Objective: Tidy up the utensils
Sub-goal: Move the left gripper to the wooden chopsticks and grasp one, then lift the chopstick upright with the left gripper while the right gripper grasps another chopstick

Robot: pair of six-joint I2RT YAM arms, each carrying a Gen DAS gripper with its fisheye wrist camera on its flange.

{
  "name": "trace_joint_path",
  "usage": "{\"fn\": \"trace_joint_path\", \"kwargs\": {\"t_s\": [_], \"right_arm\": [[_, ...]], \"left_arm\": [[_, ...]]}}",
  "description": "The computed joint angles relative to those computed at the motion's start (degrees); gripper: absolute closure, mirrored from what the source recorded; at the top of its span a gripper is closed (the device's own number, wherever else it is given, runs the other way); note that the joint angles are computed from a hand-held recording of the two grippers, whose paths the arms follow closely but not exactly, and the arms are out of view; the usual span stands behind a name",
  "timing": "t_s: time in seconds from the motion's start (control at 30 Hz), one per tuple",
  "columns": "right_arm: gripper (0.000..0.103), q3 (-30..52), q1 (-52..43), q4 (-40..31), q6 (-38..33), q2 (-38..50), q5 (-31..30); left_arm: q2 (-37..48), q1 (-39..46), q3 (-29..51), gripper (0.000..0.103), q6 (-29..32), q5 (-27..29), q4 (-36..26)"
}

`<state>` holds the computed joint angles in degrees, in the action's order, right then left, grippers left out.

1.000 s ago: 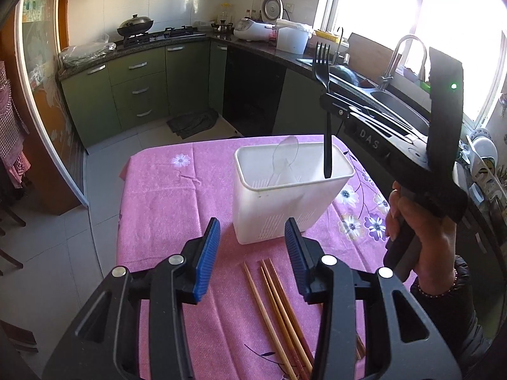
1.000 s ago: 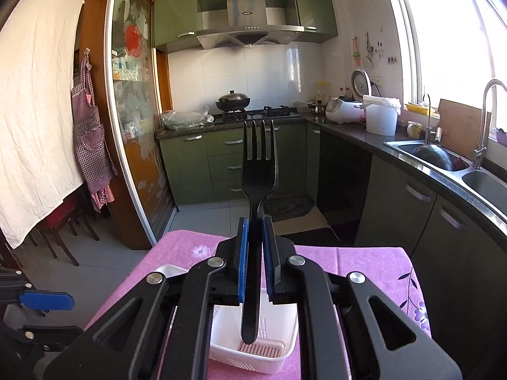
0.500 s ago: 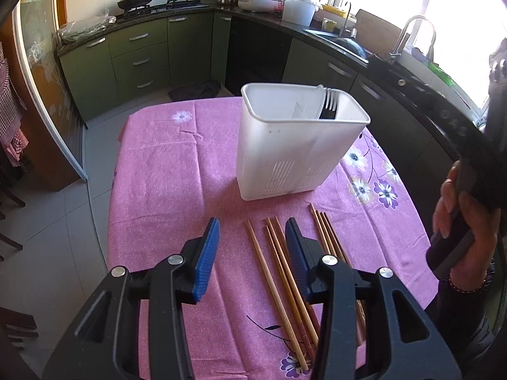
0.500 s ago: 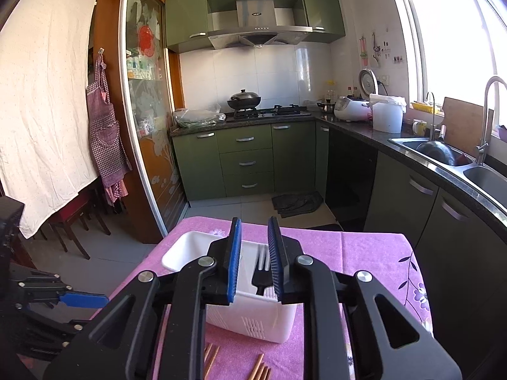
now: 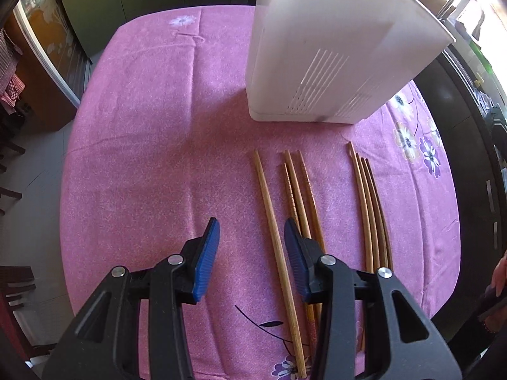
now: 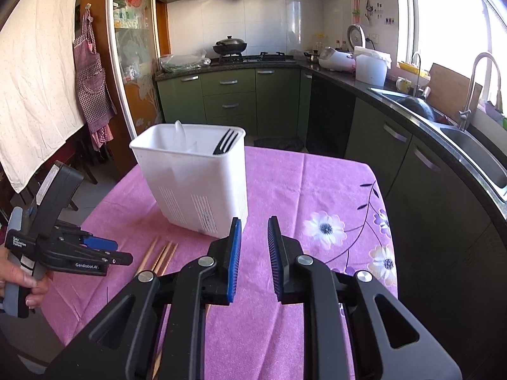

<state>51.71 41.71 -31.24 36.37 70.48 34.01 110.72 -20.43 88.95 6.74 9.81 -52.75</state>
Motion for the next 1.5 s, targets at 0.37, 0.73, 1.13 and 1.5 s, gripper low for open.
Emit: {"fn": "trace_joint_path", "kwargs": {"t_s": [0.37,0.73,1.13,1.5], "right_arm": [[0.075,-2.75,-1.32,1.83,-0.47,0.27,-3.95],[0.073,-2.95,-2.11,-1.62,-0.15,0.61,-7.23],[0.072,4.07,-9.02,-1.6,-3.67,17.88,-30.21],[0.082,12.12,-8.44,-6.6,-3.96,27.04,-32.67]], "left_arm": [[4.32,-4.22,2.69,0.078,-3.16,-6.26,-2.24],[4.14,-5.4,1.92,0.096,-1.52,-6.66,-1.4],[-8.56,-1.62,-4.49,0.096,2.66,-3.51,3.68],[-17.12,2.89,-9.07,0.096,6.9,0.74,7.59]]}}
